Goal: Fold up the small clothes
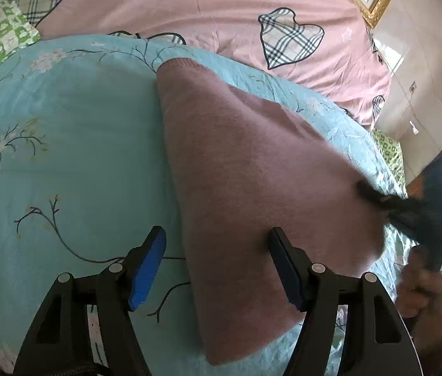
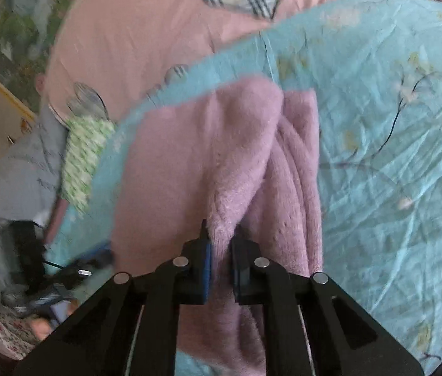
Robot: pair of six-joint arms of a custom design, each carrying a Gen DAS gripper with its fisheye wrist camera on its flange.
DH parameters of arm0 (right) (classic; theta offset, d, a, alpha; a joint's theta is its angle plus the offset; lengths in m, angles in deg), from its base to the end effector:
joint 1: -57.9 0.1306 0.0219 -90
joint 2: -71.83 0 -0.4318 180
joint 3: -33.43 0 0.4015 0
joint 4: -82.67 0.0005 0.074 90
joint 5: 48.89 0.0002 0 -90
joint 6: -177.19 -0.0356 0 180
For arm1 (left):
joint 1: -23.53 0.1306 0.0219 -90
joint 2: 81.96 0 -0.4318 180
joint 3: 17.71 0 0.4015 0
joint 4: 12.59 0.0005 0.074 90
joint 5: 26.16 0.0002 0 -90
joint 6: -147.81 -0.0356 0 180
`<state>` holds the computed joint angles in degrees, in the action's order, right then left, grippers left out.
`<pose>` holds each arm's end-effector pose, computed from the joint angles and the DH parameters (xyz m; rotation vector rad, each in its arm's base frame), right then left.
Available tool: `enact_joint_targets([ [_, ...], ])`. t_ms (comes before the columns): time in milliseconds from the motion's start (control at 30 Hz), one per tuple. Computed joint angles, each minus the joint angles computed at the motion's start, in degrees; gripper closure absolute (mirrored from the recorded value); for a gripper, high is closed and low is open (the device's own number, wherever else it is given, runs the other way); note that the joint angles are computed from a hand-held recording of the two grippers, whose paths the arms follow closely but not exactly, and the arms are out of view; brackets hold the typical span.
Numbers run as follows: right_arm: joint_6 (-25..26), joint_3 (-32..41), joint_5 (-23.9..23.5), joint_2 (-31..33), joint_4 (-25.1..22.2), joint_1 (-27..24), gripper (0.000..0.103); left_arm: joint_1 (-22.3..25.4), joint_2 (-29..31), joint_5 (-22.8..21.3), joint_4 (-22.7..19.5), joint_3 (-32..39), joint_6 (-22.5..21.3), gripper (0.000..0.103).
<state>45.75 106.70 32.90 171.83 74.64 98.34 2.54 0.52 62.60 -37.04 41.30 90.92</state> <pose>0.4119 0.3571 0.3128 -0.0674 2.3376 0.9279 0.3801 -0.1455 0.3173 -0.2685 2.4330 -0.4046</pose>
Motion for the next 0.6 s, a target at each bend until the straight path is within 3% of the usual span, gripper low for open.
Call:
enact_joint_targets([
  [67, -0.9, -2.4, 1.7, -2.7, 3.0, 0.0, 0.092, 0.0, 0.4, 1.0, 0.0, 0.3, -0.3, 0.030],
  [133, 0.0, -2.7, 4.6, -3.2, 0.8, 0.2, 0.093, -0.1, 1.4, 1.4, -0.3, 1.1, -0.5, 0.029],
  [233, -1.4, -2.7, 2.7, -0.6, -1.3, -0.7, 0.093, -0.6, 3.2, 1.7, -1.6, 2.2, -0.5, 0.028],
  [433, -5.8, -4.7, 0.3, 1.0, 3.0, -1.7, 0.089, 0.6, 3.8, 3.9, -1.1, 2.8, 0.4, 0.026],
  [533, -4.1, -4.1, 3.8, -0.9, 0.9, -1.1, 0.074, 1.5, 3.8, 3.8, -0.9, 3.3, 0.1, 0.024],
  [600, -2.6, -2.9, 6.5, -1.1, -1.3, -0.9, 0.041, 2.5, 4.7, 4.4, -0.8, 4.0, 0.7, 0.022],
])
